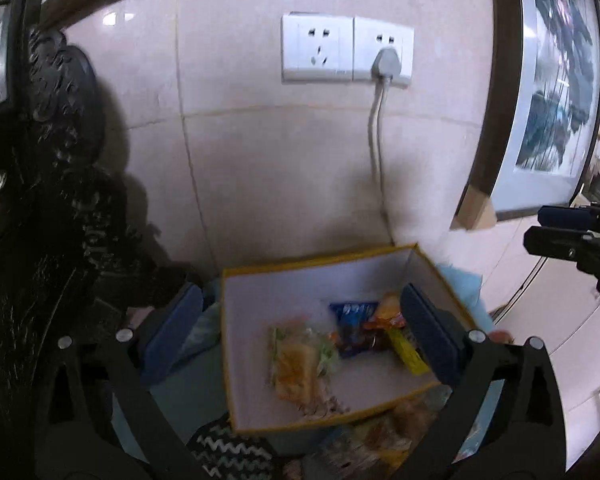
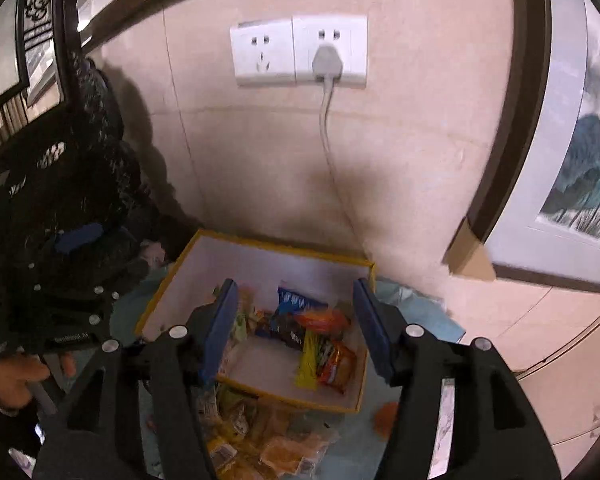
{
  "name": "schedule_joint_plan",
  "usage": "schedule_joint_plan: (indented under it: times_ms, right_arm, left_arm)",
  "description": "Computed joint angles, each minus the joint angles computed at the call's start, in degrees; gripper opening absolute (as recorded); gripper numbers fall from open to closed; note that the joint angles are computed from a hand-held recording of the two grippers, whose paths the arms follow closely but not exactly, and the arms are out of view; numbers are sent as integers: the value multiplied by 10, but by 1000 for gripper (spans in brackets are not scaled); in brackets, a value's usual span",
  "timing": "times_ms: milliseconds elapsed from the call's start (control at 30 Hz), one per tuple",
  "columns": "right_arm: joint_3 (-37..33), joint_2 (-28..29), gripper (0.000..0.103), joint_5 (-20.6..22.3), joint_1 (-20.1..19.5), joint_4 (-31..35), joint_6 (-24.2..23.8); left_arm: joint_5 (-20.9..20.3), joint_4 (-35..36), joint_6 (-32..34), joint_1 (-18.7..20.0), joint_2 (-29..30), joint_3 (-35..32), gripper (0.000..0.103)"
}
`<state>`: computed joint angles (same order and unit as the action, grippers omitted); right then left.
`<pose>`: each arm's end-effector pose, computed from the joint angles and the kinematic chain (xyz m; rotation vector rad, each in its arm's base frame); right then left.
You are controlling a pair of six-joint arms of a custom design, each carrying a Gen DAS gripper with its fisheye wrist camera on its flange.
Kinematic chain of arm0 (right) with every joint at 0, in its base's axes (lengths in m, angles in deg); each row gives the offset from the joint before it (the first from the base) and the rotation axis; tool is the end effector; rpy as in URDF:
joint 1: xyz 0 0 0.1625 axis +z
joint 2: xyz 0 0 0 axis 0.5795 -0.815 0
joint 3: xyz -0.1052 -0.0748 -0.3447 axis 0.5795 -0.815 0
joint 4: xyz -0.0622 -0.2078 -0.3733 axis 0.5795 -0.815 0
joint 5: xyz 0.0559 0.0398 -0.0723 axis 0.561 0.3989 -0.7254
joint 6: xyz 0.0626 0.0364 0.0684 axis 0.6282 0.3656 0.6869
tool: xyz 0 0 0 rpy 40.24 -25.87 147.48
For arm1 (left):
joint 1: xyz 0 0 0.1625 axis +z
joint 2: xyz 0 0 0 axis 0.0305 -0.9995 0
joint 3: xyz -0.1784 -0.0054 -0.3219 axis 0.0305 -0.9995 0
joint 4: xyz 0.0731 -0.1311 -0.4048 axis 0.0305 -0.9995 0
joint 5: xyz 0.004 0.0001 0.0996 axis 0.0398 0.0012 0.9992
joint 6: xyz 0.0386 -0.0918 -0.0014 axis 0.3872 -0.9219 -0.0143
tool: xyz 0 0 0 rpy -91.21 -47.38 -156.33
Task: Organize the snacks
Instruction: 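Carry the white-orange bag and red biscuit pack into the yellow box and release, then grasp the brown chocolate bar with left tool while right tool grasps bread bun bag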
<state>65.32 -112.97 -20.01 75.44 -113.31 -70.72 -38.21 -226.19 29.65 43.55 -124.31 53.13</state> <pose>0.3801 -0.7014 0.2519 1.2475 -2.4338 0.6049 -0.2789 -0.6066 0.3193 0.1227 2.0081 -1.1837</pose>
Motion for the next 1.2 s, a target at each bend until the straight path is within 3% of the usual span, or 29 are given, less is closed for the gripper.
schedule_joint_plan:
  times_ms: [133, 300, 433, 600, 800, 933, 1000, 1067, 1167, 1200]
  right_arm:
    - [85, -44, 60, -3, -16, -15, 4]
    - [233, -108, 67, -38, -46, -63, -4]
    - [289, -120, 67, -75, -71, -67, 35]
    - [311, -106, 67, -113, -84, -82, 72]
    - [302, -81, 67, -115, -82, -90, 97]
    - [285, -43, 70, -156, -72, -126, 89]
    - [277, -23, 87, -187, -67, -143, 84]
    - [269, -10, 92, -211, -68, -124, 91]
    - [290, -27, 71, -178, -80, -135, 105]
    - [296, -32, 68, -173, -81, -141, 100]
  left_arm:
    - [-8, 9, -74, -7, -43, 74, 101]
    - [-26, 90, -208, -23, -103, 195, 101]
    - [-74, 208, -323, -14, -124, 258, 101]
    - [-108, 277, -394, 11, -115, 277, 101]
    - [-104, 288, -404, 27, -106, 280, 101]
    - [-108, 258, -384, 41, -100, 285, 101]
    - [-114, 236, -369, 48, -91, 289, 101]
    - [-100, 199, -350, 45, -89, 303, 101]
    - [-107, 162, -327, 45, -93, 317, 99]
    - [-112, 144, -309, 44, -95, 322, 89]
